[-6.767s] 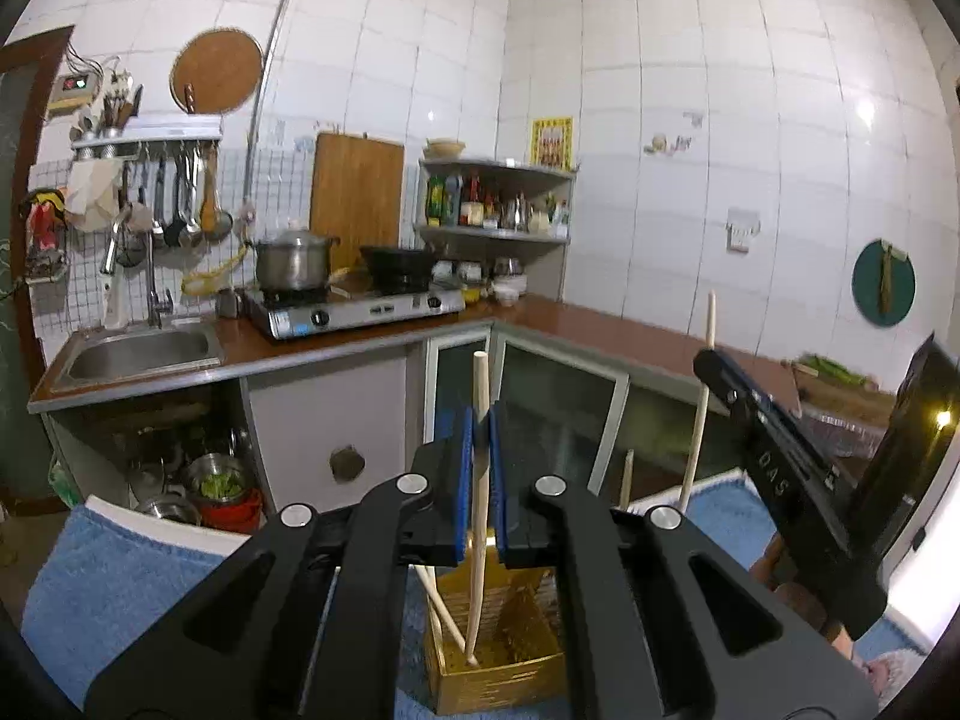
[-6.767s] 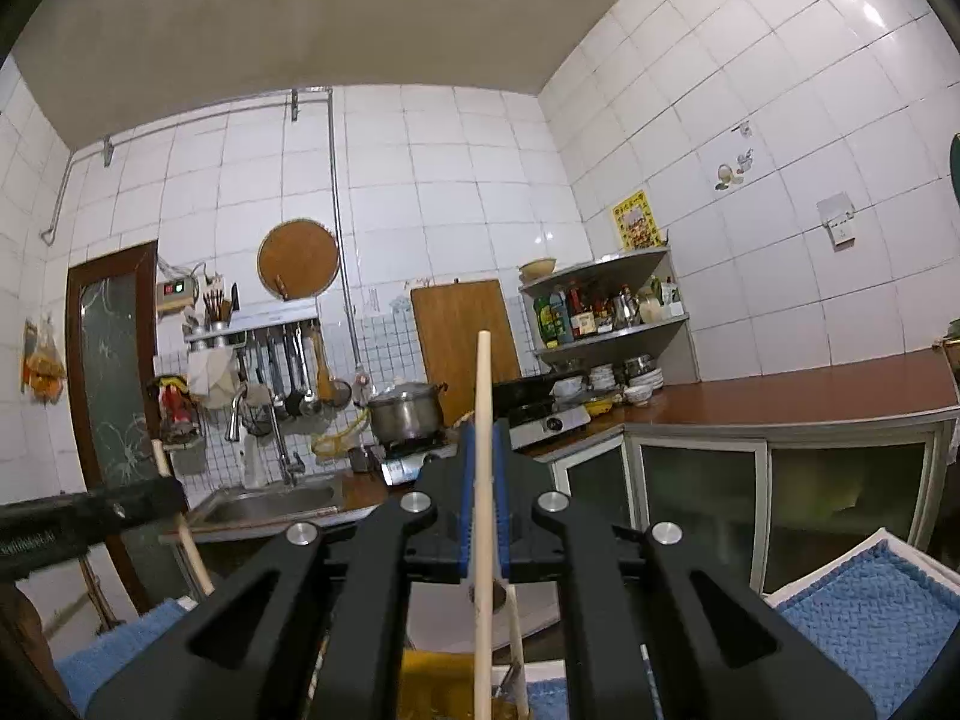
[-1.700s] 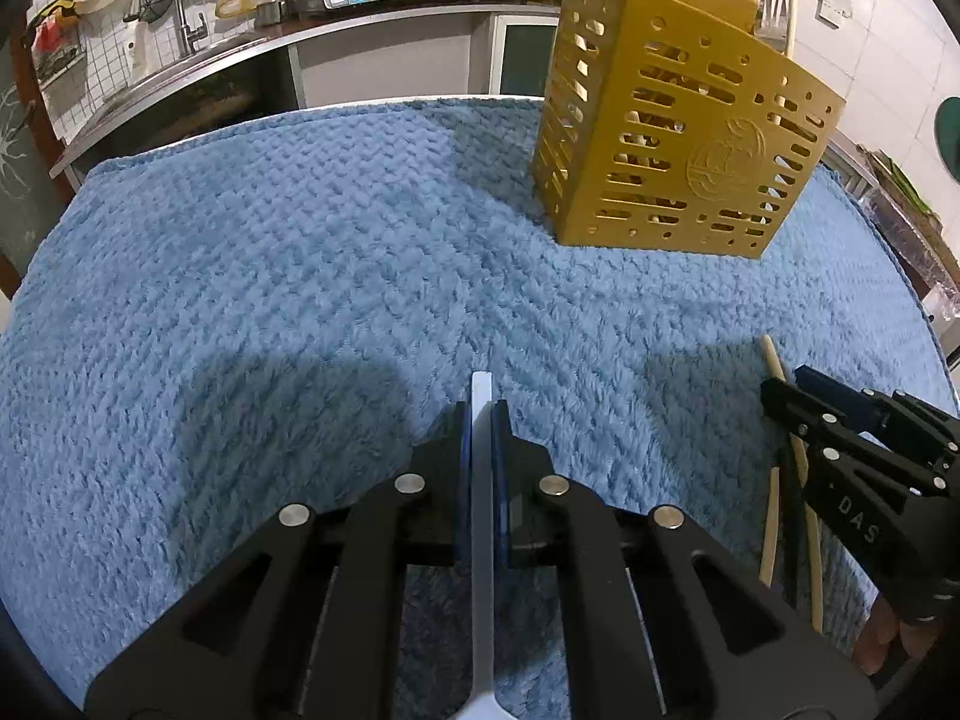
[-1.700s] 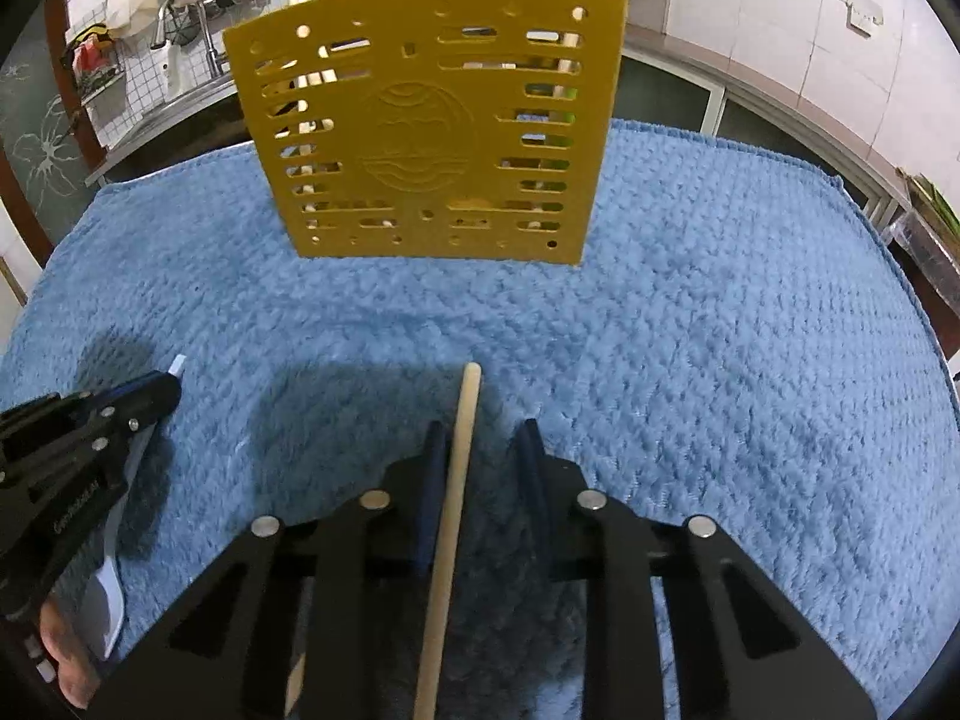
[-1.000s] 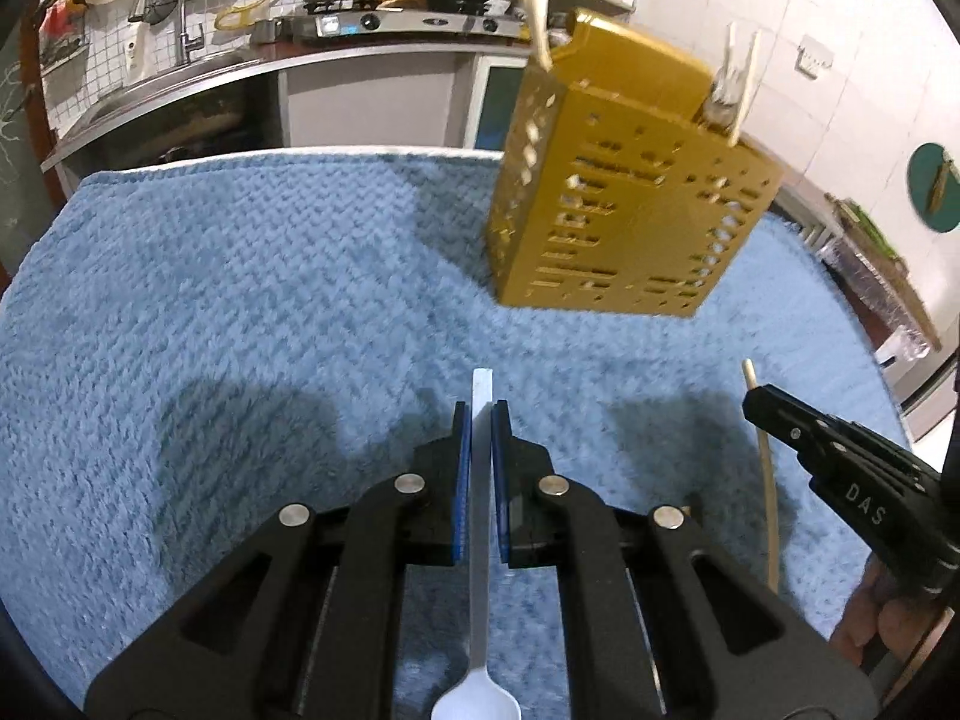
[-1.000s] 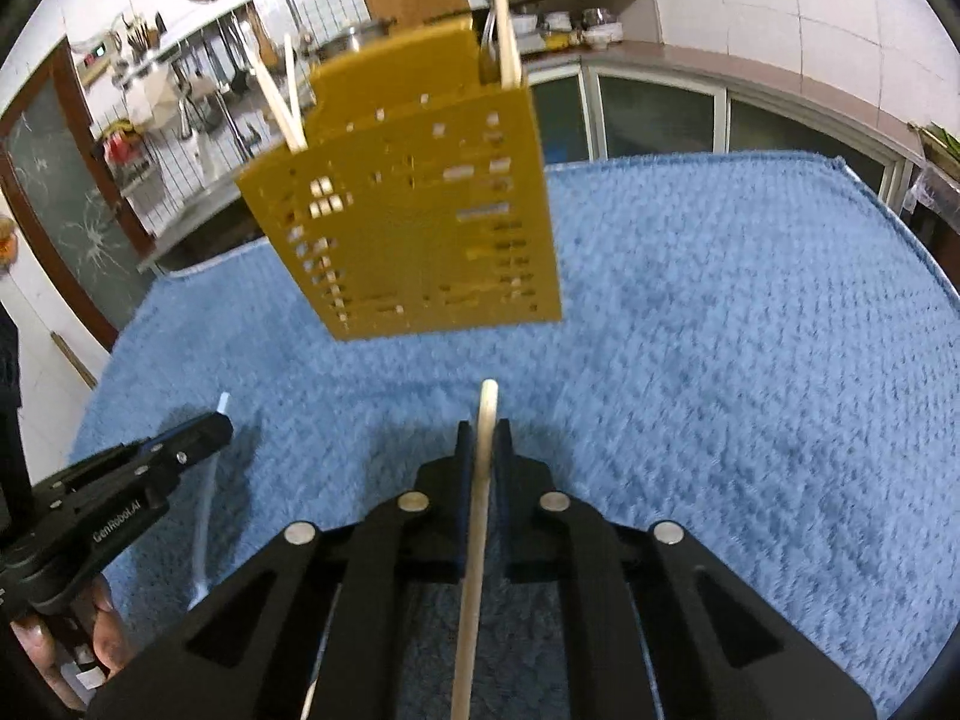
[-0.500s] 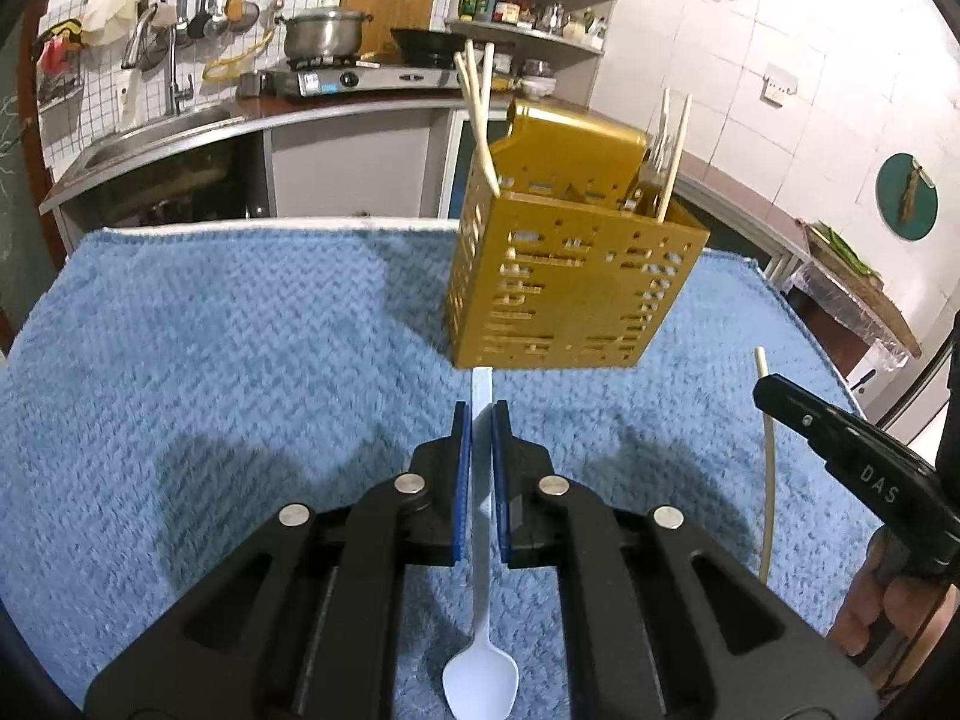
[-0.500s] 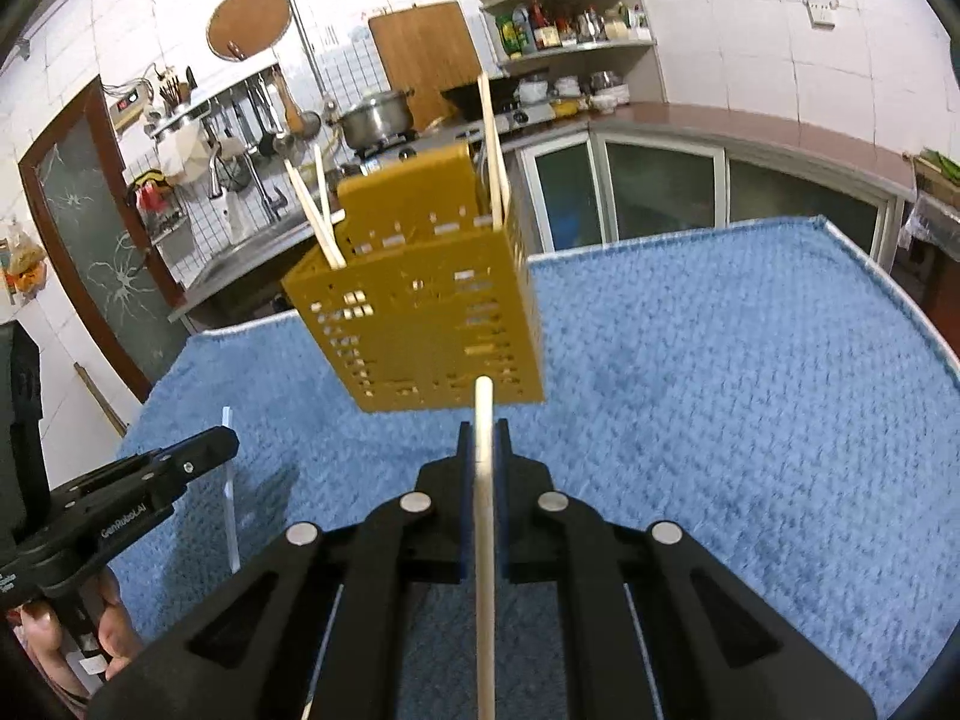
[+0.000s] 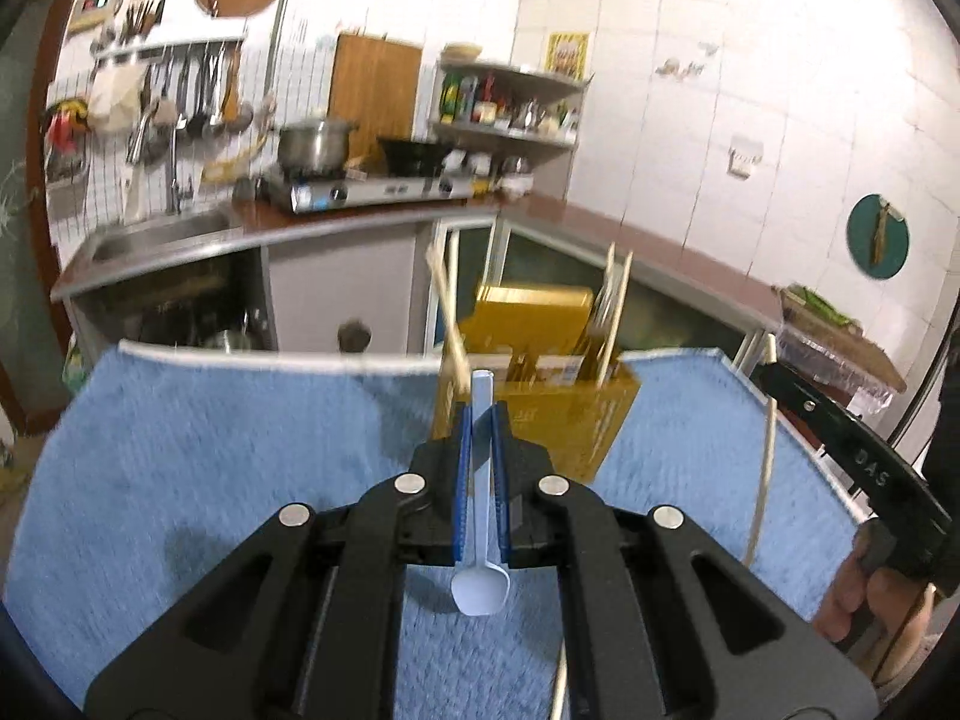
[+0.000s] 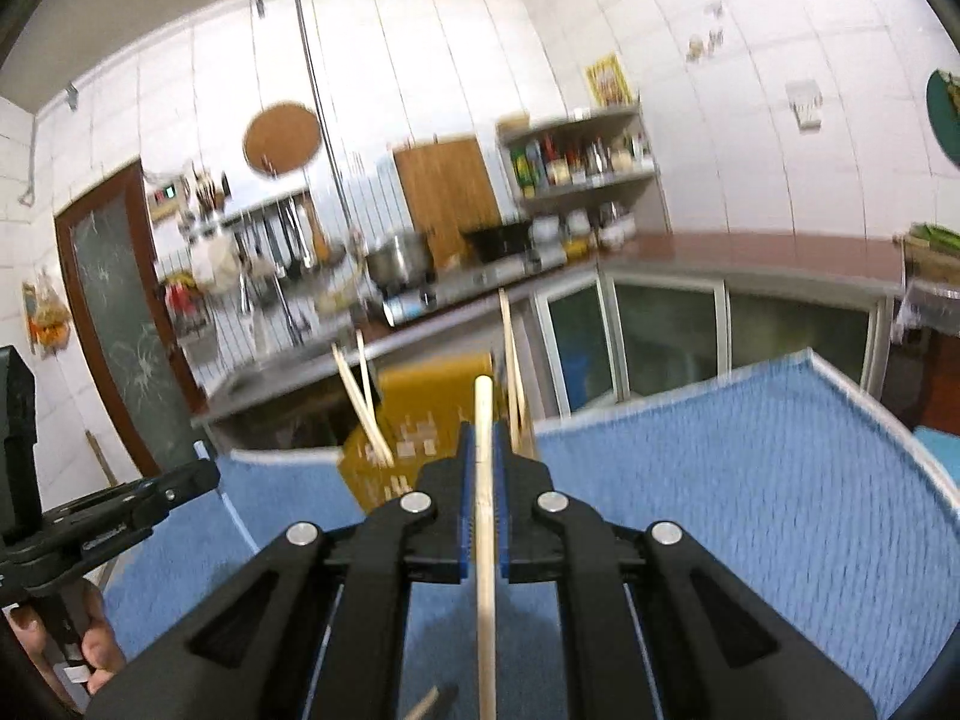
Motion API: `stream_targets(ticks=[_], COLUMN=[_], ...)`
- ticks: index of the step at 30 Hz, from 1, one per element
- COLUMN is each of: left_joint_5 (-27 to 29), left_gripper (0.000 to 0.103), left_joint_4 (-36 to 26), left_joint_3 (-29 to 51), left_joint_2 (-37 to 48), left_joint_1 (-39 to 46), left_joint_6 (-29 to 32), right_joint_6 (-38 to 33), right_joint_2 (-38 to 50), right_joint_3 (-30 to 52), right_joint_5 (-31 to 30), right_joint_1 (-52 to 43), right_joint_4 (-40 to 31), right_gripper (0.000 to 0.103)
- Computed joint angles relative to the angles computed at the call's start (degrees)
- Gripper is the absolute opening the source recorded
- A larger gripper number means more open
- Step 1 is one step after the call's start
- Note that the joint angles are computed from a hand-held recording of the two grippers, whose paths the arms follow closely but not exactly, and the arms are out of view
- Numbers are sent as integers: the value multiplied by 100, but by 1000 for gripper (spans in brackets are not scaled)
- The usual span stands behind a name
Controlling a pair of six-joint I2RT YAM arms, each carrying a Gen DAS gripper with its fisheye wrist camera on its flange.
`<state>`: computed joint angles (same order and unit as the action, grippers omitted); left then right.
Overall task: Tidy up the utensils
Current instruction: 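Lift the spoon and chopstick and carry them over the yellow caddy, then lower the spoon and chopstick into the caddy and open both tools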
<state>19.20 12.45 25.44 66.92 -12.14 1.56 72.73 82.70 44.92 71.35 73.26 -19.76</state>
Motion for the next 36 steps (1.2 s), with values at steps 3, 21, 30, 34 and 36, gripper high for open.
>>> stream_targets(ticks=[3, 21, 30, 34, 36], left_joint_5=[-41, -856, -959, -942, -886], left_gripper=[6, 6, 6, 6, 6], left_joint_4=[-234, 380, 952, 1173, 1341], left_joint_3=[302, 2303, 2517, 2480, 2374], left_joint_2=[-238, 1443, 2643, 3072, 3223], left_joint_1=[-99, -829, -939, -941, -923], left_joint_6=[-14, 1, 146, 229, 254], right_joint_6=[-826, -6646, -6570, -6291, -6121], right_joint_2=[-300, -177, 962, 1366, 1506], right_joint_3=[-44, -408, -405, -512, -639], right_joint_5=[175, -1160, -1909, -2146, -2214], right_joint_1=[-158, -2285, -2840, -2943, -2964], right_joint_4=[515, 6917, 7865, 7920, 7904], right_gripper=[6, 6, 6, 6, 6])
